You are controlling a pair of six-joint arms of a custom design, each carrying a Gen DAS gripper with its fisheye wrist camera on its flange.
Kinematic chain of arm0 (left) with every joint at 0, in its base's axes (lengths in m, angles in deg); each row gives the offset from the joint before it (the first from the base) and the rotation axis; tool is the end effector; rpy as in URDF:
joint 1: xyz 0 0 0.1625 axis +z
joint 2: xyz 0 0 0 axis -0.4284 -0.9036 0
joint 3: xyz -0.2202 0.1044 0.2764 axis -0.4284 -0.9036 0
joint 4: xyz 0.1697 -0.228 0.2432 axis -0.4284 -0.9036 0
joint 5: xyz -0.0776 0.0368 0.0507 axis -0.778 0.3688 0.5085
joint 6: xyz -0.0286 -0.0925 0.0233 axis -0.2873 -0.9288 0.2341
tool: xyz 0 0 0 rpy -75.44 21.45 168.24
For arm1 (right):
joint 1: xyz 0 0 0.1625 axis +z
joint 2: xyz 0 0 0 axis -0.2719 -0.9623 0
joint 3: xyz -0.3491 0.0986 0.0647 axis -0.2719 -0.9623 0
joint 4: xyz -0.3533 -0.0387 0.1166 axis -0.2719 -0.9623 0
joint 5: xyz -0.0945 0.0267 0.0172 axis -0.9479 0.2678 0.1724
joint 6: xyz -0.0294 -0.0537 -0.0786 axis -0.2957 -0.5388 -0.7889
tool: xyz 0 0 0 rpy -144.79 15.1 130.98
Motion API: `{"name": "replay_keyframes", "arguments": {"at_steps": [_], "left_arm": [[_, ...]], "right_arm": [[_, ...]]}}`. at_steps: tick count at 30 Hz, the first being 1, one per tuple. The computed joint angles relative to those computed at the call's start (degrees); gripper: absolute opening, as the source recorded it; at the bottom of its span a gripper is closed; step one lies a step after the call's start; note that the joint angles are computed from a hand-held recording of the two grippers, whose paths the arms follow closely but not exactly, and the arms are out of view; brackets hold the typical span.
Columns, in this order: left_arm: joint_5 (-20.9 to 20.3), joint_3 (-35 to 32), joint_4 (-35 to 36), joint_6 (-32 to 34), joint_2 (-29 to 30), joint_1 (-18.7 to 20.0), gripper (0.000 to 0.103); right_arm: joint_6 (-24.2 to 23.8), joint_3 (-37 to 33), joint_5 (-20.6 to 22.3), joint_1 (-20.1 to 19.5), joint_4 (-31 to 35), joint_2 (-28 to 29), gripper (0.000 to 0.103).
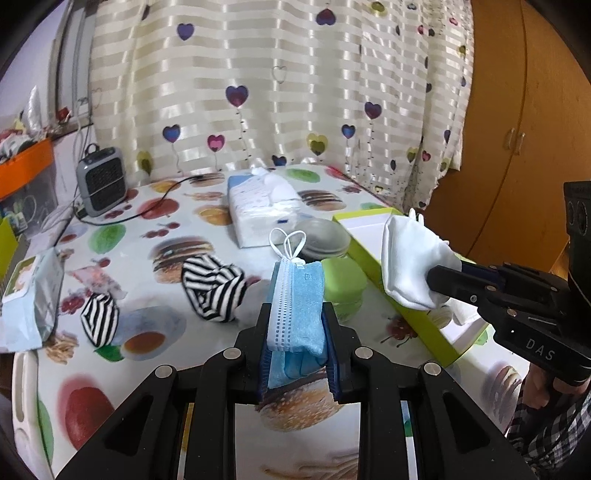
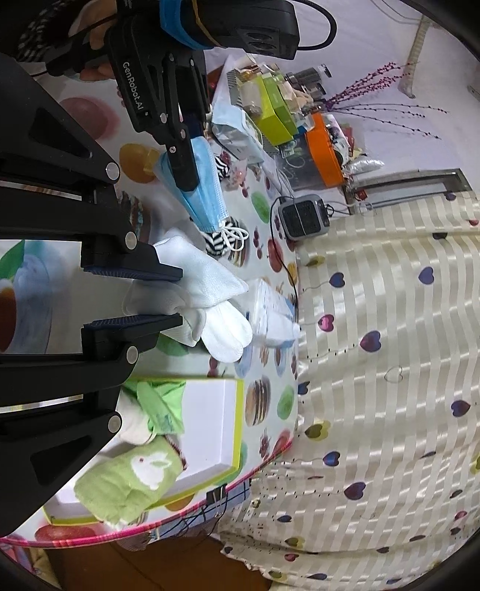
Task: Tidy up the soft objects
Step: 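Carry the blue mask and white gloves over to the lime-rimmed tray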
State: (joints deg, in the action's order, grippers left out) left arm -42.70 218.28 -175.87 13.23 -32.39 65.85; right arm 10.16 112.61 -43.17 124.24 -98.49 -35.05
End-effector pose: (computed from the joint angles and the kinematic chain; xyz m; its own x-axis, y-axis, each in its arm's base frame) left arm -0.1537 -0.4232 0.2515 -0.7690 -0.1090 -0.6298 0.4458 0.6146 -0.6507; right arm 0.3000 -0.5123 0.0933 -0.5830 -0.7107 0.3938 -0.8105 0.4753 -0.3422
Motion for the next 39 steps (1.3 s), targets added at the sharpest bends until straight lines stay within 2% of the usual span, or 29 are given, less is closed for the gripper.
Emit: {"name": "replay_keyframes", "arguments": {"at_steps": [13, 30, 39], "left_arm": [[-4.88, -8.33, -8.22, 11.18, 10.26, 2.00, 0.023], [-10.12, -17.31, -10.56, 18.26, 18.23, 4.52, 0.023], [-14.70, -23.81, -11.01, 21.21, 23.74, 7.18, 0.023]], "right_arm": [[0.13, 0.08, -2.08, -2.88, -1.59, -3.04, 0.018], [0.53, -1.54, -5.36, -5.60, -3.34, -5.62, 0.018], [0.02, -6.30, -7.48, -6.38, -0.63, -3.76, 0.018]]}}
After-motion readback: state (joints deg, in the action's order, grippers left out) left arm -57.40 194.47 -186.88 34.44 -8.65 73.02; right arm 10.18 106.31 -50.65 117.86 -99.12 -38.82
